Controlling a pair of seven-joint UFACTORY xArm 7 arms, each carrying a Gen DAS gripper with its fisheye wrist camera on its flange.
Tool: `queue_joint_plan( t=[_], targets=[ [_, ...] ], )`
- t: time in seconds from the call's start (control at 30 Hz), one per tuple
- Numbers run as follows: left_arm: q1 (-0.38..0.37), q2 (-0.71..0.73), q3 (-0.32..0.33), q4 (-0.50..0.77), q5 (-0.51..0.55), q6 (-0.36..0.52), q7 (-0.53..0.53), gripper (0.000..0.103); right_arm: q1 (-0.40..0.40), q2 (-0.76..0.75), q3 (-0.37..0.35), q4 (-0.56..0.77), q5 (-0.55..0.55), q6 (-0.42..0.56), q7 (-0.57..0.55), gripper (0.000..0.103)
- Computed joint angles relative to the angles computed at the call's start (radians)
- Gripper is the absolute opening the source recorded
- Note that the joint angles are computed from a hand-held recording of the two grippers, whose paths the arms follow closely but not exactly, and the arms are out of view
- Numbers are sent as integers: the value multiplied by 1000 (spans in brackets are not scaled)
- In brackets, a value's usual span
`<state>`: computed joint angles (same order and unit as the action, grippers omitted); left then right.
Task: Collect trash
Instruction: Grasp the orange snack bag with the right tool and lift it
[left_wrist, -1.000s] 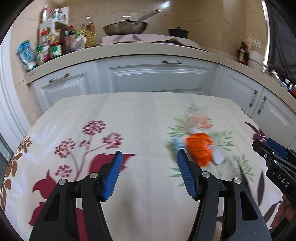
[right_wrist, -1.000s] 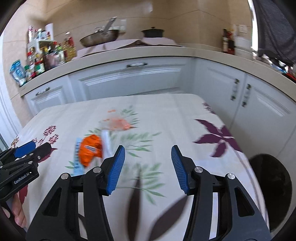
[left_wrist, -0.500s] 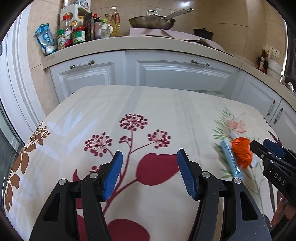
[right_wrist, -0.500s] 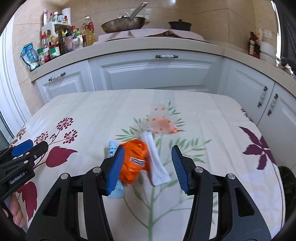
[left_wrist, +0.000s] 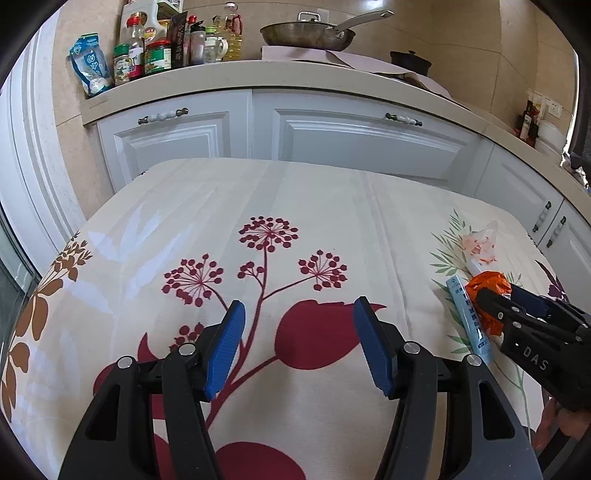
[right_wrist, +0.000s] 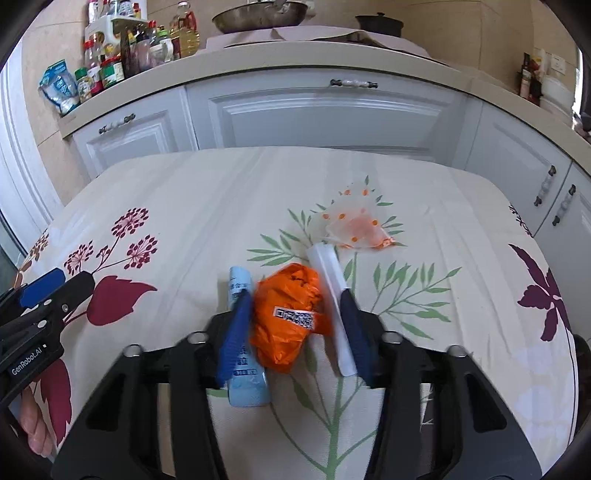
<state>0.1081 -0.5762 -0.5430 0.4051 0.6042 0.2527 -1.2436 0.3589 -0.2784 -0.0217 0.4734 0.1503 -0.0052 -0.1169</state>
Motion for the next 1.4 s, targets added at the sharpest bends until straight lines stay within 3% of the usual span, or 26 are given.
queue_joint_plan(
  t=[0.27, 0.6, 1.03, 1.17, 1.33, 1.4],
  targets=[
    [-3, 26, -23, 27, 8, -5, -14, 60, 25, -49, -38, -37, -5, -43, 1, 36],
    [-19, 88, -68, 92, 61, 6, -66, 60, -31, -132, -72, -87, -43, -47, 4, 36],
    [-71, 278, -109, 258, 281, 89, -247, 60, -58, -208, -228, -147, -30, -46, -68, 36],
    [-110, 352, -99, 316, 327, 140, -274, 60, -40, -225, -284, -156, -12, -39, -108, 36],
    [-180, 421, -42, 356, 305, 170, -243, 60, -4, -235, -355, -153, 22, -29, -165, 37],
    [-208, 442, -16, 367, 288, 179, -223, 55, 10, -237, -378, -151, 36, -24, -188, 37]
  ],
)
